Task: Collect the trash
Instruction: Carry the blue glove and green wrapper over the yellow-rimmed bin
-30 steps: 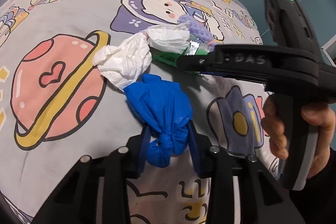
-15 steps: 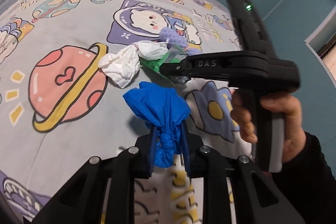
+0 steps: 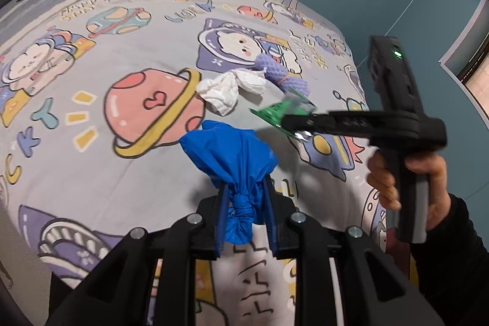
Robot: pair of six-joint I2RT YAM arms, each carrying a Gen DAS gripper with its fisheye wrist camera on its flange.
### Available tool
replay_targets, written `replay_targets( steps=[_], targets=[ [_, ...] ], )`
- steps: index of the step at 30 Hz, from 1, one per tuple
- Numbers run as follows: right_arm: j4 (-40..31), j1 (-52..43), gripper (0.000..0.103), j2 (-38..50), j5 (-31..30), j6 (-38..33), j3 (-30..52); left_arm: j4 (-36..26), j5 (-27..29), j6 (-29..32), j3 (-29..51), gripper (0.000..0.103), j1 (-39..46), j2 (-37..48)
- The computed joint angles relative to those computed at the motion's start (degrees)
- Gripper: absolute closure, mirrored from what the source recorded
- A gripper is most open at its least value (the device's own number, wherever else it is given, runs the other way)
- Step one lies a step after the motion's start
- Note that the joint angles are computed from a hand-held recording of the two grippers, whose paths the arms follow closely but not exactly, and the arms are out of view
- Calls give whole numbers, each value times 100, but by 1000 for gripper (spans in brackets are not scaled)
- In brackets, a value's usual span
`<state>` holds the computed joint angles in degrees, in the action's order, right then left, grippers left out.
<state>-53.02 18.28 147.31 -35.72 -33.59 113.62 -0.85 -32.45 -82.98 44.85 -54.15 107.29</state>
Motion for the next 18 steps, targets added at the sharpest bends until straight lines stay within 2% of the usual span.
replay_targets(
  steps=[5, 11, 18],
  targets=[
    [305, -307, 102, -1074, -201, -396, -1345, -509, -430, -193, 124, 83, -361, -192],
    [316, -776, 102, -1942, -419, -858, -2310, -1179, -864, -412, 515, 83, -797, -281],
    [-204, -1659, 102, -2800, -798, -1650, -2985, -2442, -1473, -588, 1559, 83, -1373, -193]
  ],
)
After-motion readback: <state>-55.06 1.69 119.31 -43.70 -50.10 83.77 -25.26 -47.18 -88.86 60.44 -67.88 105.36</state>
